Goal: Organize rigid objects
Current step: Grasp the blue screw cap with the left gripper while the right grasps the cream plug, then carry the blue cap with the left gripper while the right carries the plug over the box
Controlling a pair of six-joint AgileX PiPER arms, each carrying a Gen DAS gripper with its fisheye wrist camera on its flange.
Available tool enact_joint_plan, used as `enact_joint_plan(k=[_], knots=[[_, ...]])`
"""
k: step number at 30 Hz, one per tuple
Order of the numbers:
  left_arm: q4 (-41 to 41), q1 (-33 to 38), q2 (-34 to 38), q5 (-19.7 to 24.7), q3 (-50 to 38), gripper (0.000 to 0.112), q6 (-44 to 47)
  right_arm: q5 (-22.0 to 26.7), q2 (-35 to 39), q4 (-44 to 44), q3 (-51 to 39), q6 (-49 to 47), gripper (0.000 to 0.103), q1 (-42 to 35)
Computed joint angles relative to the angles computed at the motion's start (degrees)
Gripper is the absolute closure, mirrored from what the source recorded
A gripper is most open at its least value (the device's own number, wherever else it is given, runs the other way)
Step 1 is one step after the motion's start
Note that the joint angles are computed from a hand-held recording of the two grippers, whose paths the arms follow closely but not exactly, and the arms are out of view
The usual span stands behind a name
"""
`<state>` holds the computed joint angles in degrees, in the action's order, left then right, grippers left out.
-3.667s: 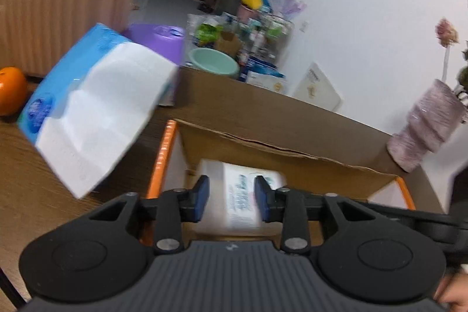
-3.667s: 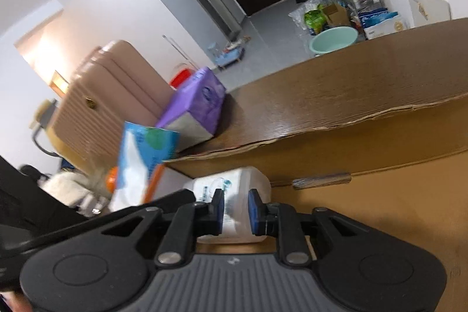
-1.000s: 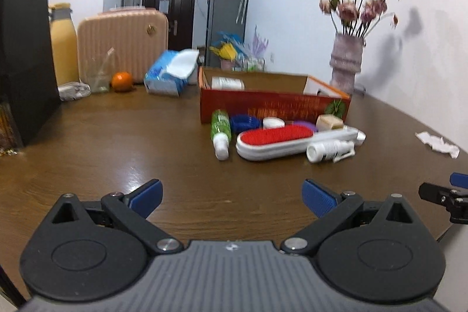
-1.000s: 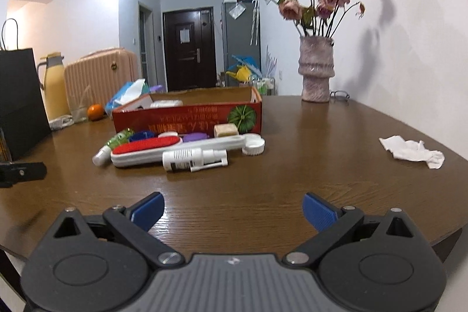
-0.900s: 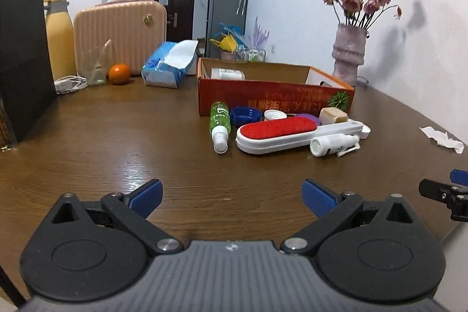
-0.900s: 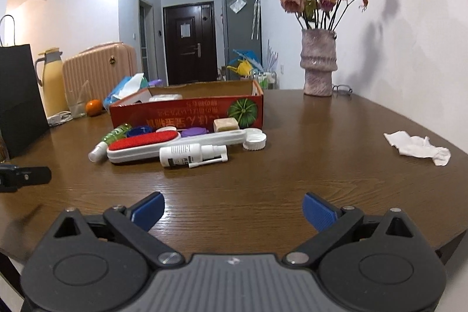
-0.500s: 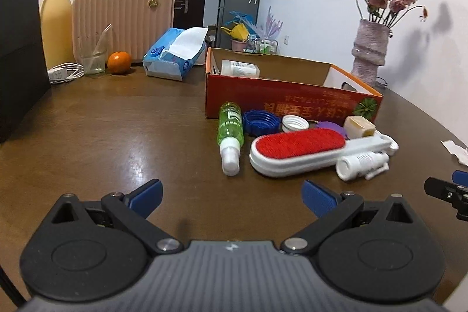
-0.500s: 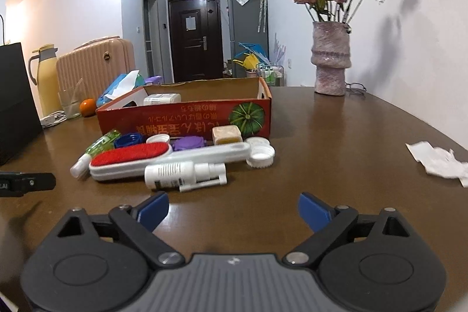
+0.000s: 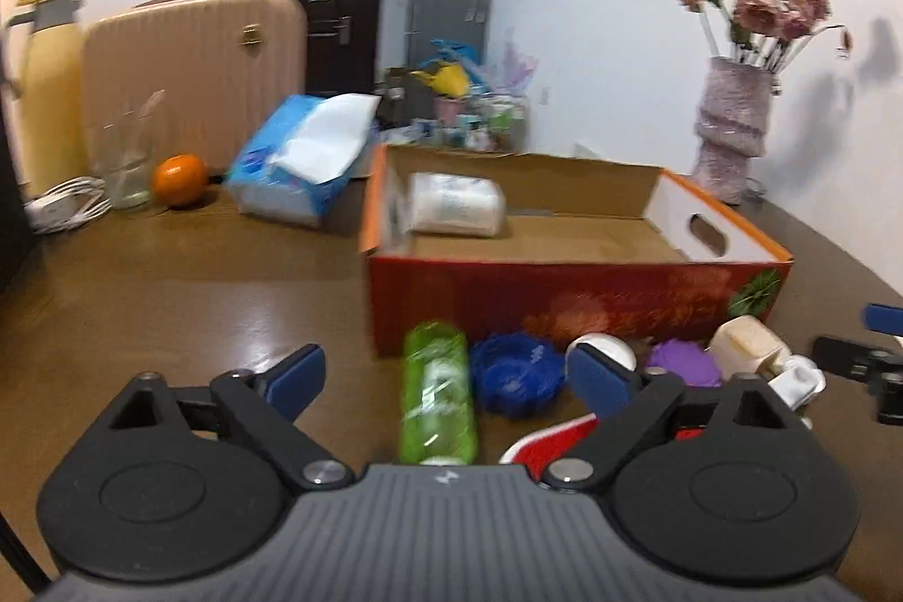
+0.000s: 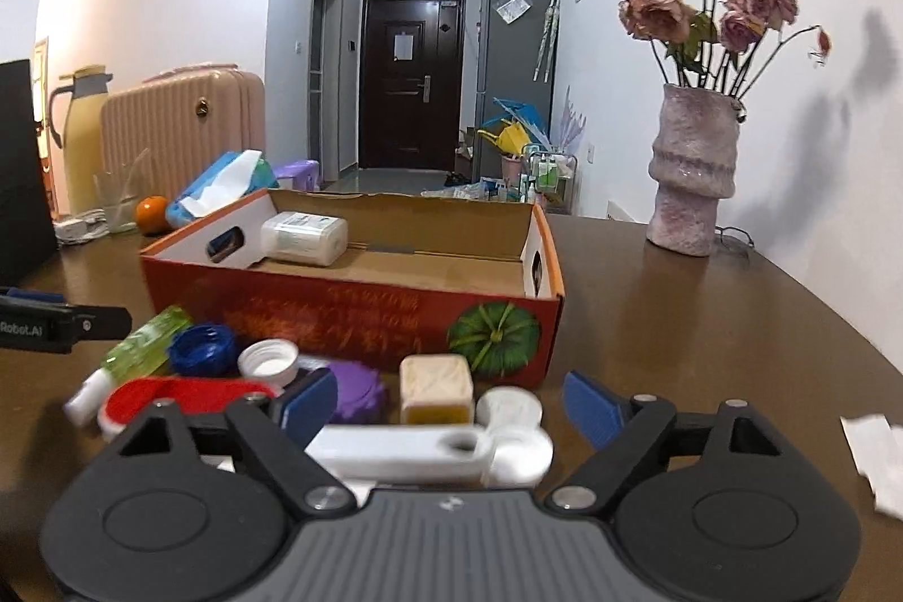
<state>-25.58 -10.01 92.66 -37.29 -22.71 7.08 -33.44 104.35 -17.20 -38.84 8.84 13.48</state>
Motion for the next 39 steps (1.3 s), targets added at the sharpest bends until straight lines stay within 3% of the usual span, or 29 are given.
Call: enact_joint_plan(k=[4, 6, 11, 12, 16, 18, 21, 27, 32, 35, 39], knots=[[14.4, 3.0, 4.2, 5.1, -6.0, 0.039, -7.6, 6.5, 4.1, -6.8, -7.7, 6.4, 0.027, -0.1], [15.0, 2.8, 6.7, 7.9, -9.4, 0.044, -6.7, 8.0, 5.7, -8.9, -10.2, 7.9, 0.027, 0.2], [14.1, 2.7, 11.9, 11.6, -15.0, 0.046, -4.3, 10.8, 9.1, -12.7, -14.5, 11.4, 0.03, 0.5], [13.0, 2.6, 12.5, 11.6, -15.4, 0.046, -3.2, 11.6, 9.8, -14.5, -15.6, 13.2, 0.033, 0.5], [7.2, 1.8, 13.7, 10.6, -16.1, 0.046, 1.8, 13.4, 12.0, -24.7, -19.1, 23.1, 0.062, 0.0], [13.0, 2.9, 13.9, 9.7, -15.6, 0.06, -3.0, 12.9, 12.5, -25.5, -19.4, 23.9, 0.065, 0.0], [16.3, 2.8, 13.9, 8.0, -14.8, 0.06, -4.0, 12.1, 12.6, -23.5, -18.9, 22.2, 0.065, 0.1], [10.1, -0.3, 10.8, 4.8, -11.7, 0.061, 1.2, 9.8, 9.6, -23.7, -15.9, 23.3, 0.065, -1.2], [1.8, -4.3, 2.2, 1.8, -5.0, 0.061, 4.9, 6.2, 1.6, -18.2, -7.4, 17.1, 0.065, -2.1], [-6.0, -8.5, -5.1, -0.3, 0.6, 0.06, 8.3, 3.9, -3.8, -14.9, -1.4, 13.4, 0.065, -2.2], [-23.6, -19.1, -15.6, -4.0, 7.8, 0.06, 17.0, -0.1, -11.5, -13.1, 7.8, 12.5, 0.065, -3.4]])
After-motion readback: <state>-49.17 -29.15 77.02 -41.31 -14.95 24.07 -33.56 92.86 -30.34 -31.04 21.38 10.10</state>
